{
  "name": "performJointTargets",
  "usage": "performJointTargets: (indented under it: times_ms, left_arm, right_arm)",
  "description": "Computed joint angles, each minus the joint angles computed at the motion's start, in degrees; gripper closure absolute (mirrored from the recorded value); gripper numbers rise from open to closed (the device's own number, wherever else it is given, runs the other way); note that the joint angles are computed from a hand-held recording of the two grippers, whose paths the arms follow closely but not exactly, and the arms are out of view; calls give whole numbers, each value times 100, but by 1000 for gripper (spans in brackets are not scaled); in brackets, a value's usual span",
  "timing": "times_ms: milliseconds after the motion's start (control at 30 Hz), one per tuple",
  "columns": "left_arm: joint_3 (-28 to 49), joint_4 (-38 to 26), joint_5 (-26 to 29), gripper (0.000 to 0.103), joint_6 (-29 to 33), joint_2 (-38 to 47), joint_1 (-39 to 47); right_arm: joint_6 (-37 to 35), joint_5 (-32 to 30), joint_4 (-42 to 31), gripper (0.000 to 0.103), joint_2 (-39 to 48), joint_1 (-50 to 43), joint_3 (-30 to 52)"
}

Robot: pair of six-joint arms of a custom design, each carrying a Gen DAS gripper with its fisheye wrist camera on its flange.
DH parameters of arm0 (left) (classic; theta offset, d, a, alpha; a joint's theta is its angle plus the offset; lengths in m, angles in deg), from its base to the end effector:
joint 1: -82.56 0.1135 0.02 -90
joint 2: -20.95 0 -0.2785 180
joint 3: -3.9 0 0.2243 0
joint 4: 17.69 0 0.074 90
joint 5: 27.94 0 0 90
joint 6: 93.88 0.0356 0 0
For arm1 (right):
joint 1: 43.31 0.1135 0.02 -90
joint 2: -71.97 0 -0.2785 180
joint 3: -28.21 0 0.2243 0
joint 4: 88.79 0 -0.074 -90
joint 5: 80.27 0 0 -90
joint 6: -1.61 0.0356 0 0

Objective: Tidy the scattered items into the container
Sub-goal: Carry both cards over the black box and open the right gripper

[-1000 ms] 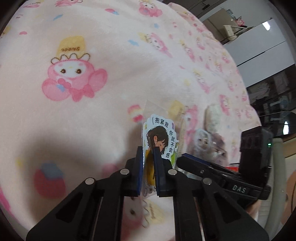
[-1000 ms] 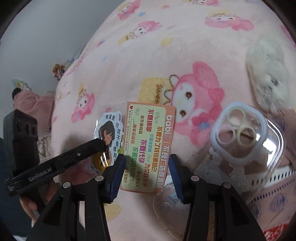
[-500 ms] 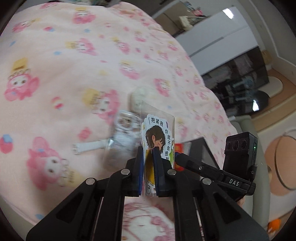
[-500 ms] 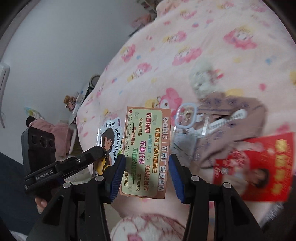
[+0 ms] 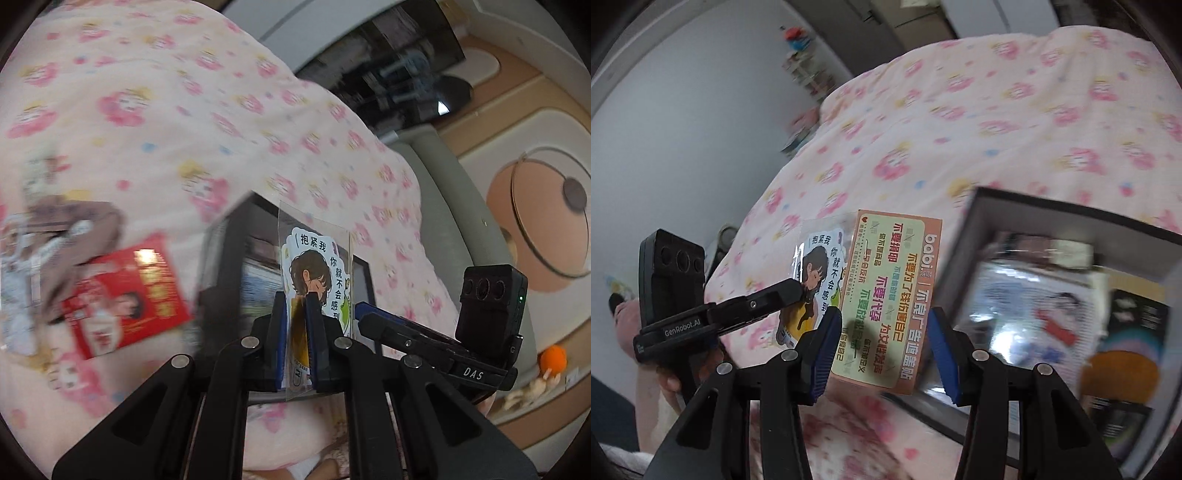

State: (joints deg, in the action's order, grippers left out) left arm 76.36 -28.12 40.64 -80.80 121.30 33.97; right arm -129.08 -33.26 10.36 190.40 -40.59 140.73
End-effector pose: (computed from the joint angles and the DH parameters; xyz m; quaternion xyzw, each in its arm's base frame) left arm 0.2428 -0.2557 0.2161 -0.2949 0.8376 -0.3042 0.3448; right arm 0.3798 0.0423 0.2354 -0.3536 0.8603 0.3378 0.1440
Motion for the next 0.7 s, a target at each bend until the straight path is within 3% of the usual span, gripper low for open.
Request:
performJointTargets:
  times_ms: [133,233,367,433,567,700]
  left_arm:
    - [1505,-312,793,95,414,1149,304]
    - [2516,-970,915,95,469,1843,319]
    - [2842,-1247,1349,95,196,2354,305]
    - [3273,-1878,1455,95,211,2649,255]
    - [4110,-3262,1237,95,107,3052,119]
    - [4260,-3915,799,95,-5,2963,46]
  right_arm:
    - [-245,144,-423,58,596,-714,913]
    - [-379,183,-602,58,999,-1047,1372]
    - [-672,147,-1008,58,1547,-1289,1742]
    - [-1006,43,-1570,58,1886,-1343,2049]
    - [-661,545,-542,58,1604,-1076,1210]
    - [-267,852,196,58,1475,-1022,922]
